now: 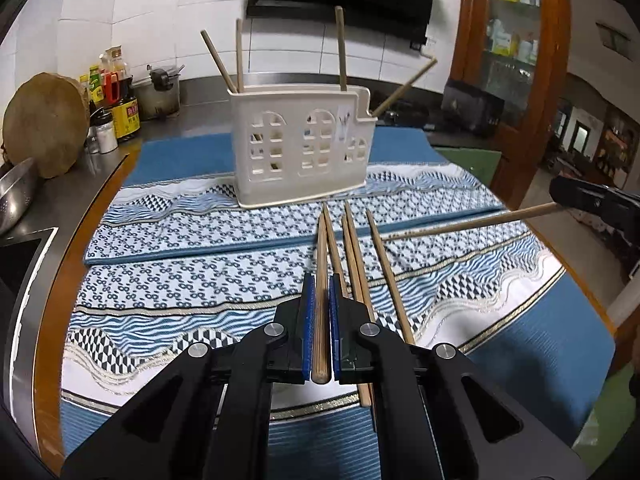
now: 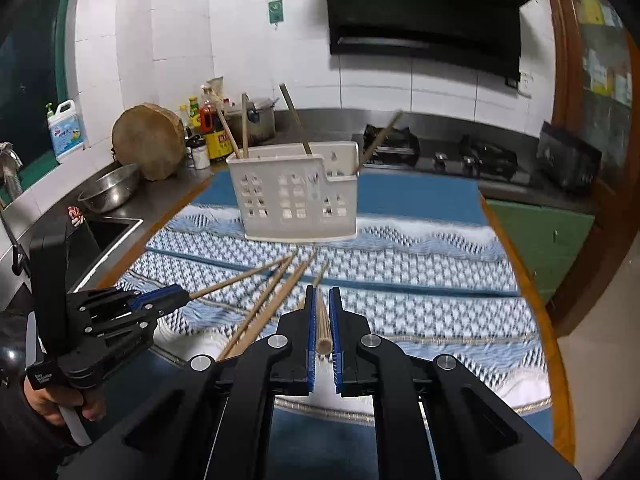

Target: Organize utensils

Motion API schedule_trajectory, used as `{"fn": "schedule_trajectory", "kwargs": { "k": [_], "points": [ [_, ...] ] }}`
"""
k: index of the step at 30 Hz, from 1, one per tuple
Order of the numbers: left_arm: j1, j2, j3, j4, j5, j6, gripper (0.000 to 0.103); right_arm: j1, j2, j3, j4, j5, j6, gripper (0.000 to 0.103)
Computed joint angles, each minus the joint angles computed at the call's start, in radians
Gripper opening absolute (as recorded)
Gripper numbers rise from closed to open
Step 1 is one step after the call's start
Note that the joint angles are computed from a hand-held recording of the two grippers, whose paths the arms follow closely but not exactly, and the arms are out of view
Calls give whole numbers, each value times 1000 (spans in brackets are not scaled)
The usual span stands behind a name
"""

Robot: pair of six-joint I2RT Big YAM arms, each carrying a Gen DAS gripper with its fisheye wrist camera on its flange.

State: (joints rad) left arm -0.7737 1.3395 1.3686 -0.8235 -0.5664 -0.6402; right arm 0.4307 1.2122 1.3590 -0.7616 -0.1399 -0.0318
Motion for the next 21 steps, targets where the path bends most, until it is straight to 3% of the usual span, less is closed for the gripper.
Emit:
{"fn": "schedule_trajectory", "kwargs": {
  "k": [9, 16, 21],
  "points": [
    [19, -32, 27, 4, -11, 51, 6, -20, 109, 204, -105, -85, -16, 6],
    [42, -36, 66, 4, -7, 106, 6, -20, 211, 407, -187, -78, -31, 6],
    [53, -41, 32, -27, 58, 72, 6, -15, 235, 464, -199, -63, -57, 6]
  ]
}}
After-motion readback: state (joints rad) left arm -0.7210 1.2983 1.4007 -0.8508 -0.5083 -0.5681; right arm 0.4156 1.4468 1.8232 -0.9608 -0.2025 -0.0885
